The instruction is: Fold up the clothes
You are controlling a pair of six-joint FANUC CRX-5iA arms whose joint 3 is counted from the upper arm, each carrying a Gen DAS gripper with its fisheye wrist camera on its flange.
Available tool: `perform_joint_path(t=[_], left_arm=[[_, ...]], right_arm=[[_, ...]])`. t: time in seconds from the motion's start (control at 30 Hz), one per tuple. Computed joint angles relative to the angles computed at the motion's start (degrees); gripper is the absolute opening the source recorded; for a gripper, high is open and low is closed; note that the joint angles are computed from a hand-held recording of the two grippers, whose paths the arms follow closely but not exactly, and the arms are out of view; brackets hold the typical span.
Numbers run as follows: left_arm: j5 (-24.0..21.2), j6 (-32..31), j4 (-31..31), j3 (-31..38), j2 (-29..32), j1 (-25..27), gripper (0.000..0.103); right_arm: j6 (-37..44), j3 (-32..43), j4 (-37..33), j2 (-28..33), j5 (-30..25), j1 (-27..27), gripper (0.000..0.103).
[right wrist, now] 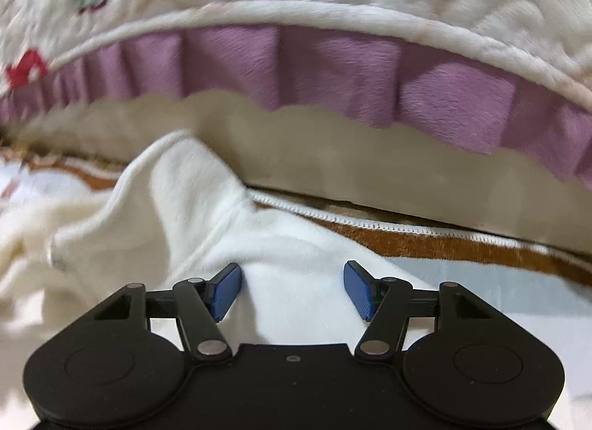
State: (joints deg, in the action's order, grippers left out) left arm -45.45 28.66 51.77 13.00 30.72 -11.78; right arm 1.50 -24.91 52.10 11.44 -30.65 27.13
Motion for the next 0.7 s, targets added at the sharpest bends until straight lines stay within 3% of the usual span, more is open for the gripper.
perform_joint_path(t=[0.07,0.1,0.13,0.17,0.23,0.3,0.33,0.4,0.5,0.7], left_arm=[[3.8,3.3,-5.0,-4.6,-3.5,2.5,0.04],[3.6,9.4,-11.7,-4.0,-4.3,3.8,0.04],[3.7,12.7,-16.6,-4.4,-5.5,4.5,0.039],[3.5,13.0,-18.6,-5.7,-7.3,5.5,0.04],[3.3,7.5,-13.5,-9.4,-9.8,7.8,0.045],[1.8,1.3,-5.5,-13.4,-11.2,10.0,0.051],[-0.3,0.7,-4.6,-13.7,-10.9,11.0,0.051],[0.2,4.2,-9.9,-14.0,-11.1,11.7,0.051],[4.9,8.8,-21.2,-15.0,-13.0,12.2,0.051],[4.2,12.5,-21.9,-16.7,-14.3,14.7,0.056]], right_arm=[[1.0,1.3,-1.3,0.6,-2.6,0.9,0.062],[0.5,2.3,-2.6,0.4,-5.1,1.9,0.055],[-2.8,2.1,-2.4,-0.7,-6.2,2.9,0.047],[-7.6,1.0,-0.6,-2.2,-5.8,3.7,0.047],[-19.0,-3.2,7.7,-6.0,-0.9,4.4,0.047],[-24.0,-4.7,13.8,-7.4,1.5,5.6,0.047],[-23.4,-4.2,15.0,-7.0,3.0,6.0,0.047],[-21.8,-3.0,16.8,-6.1,6.0,7.0,0.047],[-12.4,1.4,11.1,-3.6,8.3,10.6,0.047],[7.4,10.4,-2.5,3.1,4.7,15.8,0.047]])
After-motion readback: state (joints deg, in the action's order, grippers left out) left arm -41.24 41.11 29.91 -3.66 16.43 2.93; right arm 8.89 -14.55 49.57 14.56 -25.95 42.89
